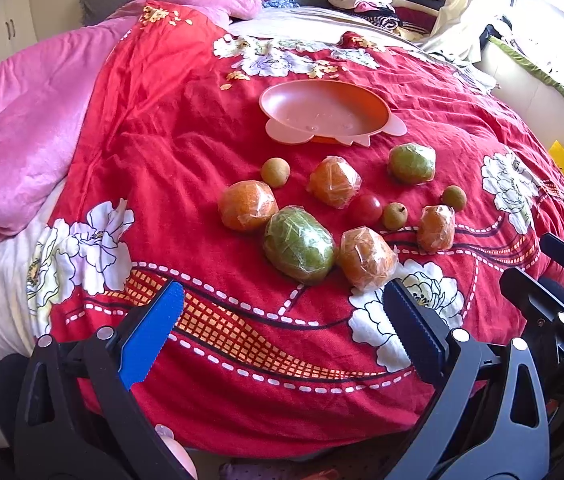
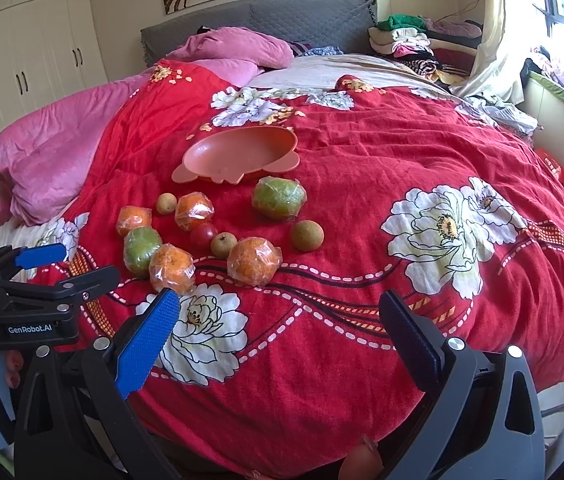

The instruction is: Organize fruits

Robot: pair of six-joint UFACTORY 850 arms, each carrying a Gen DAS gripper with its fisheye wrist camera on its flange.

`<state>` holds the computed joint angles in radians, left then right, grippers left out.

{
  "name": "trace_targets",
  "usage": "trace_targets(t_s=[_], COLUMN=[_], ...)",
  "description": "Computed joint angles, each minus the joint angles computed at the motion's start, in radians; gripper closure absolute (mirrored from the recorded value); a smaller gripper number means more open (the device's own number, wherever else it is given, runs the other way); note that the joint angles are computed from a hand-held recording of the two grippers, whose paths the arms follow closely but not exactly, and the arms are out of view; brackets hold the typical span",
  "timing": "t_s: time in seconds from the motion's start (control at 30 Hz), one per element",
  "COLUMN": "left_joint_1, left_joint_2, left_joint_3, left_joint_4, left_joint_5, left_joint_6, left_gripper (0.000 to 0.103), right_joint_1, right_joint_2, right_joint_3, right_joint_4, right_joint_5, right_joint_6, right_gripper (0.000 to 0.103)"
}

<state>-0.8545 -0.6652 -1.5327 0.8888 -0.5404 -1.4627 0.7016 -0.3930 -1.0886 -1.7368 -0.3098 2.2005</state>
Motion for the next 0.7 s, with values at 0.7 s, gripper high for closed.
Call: trace_targets(t_s=[0.7], left_joint_1=[0.053], left_joint_2=[-0.012], left_joint_3=[0.004], left_joint_4=[-0.126], left_joint_5=[0.070], left_joint_6=[0.121], left_gripper=[0.009], right_joint_1=[-0.011], right_joint_2=[-0.048], right_joint_3=[-0.050], right_joint_4=[0.127], right_joint_5=[0.029], right_joint_6=[-0.141], right_gripper=[0.004])
